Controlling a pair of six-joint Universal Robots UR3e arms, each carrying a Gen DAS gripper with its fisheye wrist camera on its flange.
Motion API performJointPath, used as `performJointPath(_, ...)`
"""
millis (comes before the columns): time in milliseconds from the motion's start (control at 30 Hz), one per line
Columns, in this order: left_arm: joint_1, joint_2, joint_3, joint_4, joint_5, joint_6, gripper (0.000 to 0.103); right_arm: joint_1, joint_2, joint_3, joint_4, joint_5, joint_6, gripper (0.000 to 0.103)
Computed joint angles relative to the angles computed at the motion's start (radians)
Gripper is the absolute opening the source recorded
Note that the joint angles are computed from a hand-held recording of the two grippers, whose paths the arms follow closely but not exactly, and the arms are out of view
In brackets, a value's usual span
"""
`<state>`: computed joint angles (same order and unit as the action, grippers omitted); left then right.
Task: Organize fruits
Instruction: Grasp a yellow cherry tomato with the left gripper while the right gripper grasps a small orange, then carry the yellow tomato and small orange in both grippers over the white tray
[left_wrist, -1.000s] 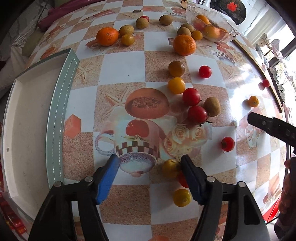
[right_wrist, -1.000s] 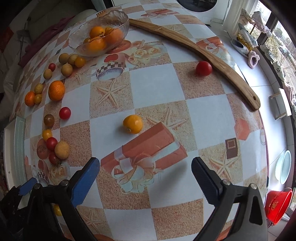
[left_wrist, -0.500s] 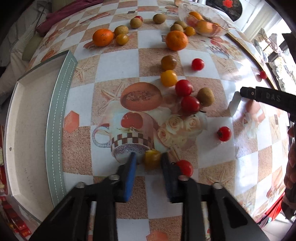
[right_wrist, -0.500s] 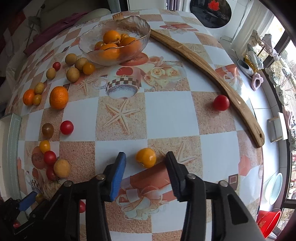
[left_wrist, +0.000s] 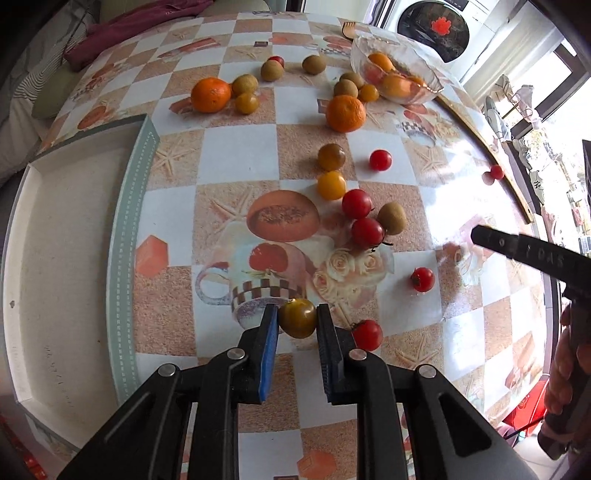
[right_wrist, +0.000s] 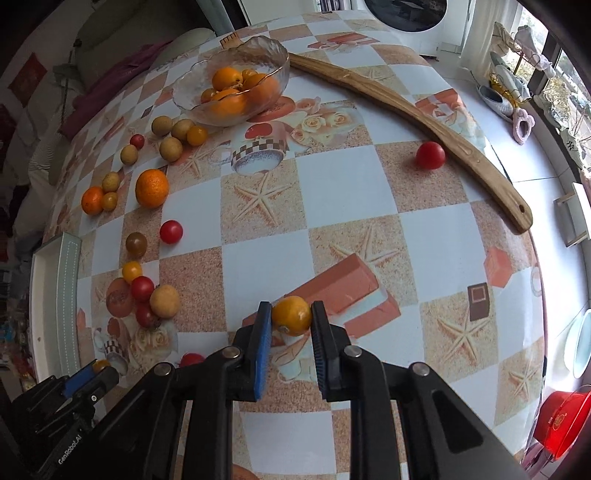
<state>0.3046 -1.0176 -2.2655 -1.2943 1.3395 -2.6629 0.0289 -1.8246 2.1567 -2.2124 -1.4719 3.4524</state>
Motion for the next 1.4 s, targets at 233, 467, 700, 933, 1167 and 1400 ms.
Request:
performJointPath(233, 0.175, 0.052, 0.084, -0.163, -0.055, 0.163, 0.022, 0.086, -0.007, -0.064, 0.043, 0.004, 0.07, 0.023)
performJointPath(467, 0.364, 0.107, 0.149, -0.297, -0.096, 0.31, 0.022, 0.224, 0.109, -0.217, 0.037, -0.01, 0.143, 0.023)
performJointPath(700, 0.614, 0.119, 0.177, -0.36, -0.098, 0.483, 0.022, 0.39, 0.313, -0.445, 0.027, -0.015, 0.195, 0.023)
performJointPath(933, 0.796, 0.028, 0.163, -0.235, -0.074, 0.547, 0.022, 0.54, 0.586, -0.766, 0.058, -0.006, 0.228, 0.023)
performJointPath(1167, 0.848, -0.128, 0.119, 0.004, -0.018, 0.515, 0.022, 0.632, 0.892, -1.178, 0.175, 0.04, 0.23, 0.023)
performJointPath(1400, 0.843, -0.216, 0.072, 0.147, 0.023, 0.503, 0.022, 0.683, 1.193, -1.639, 0.399, 0.049, 0.208, 0.023)
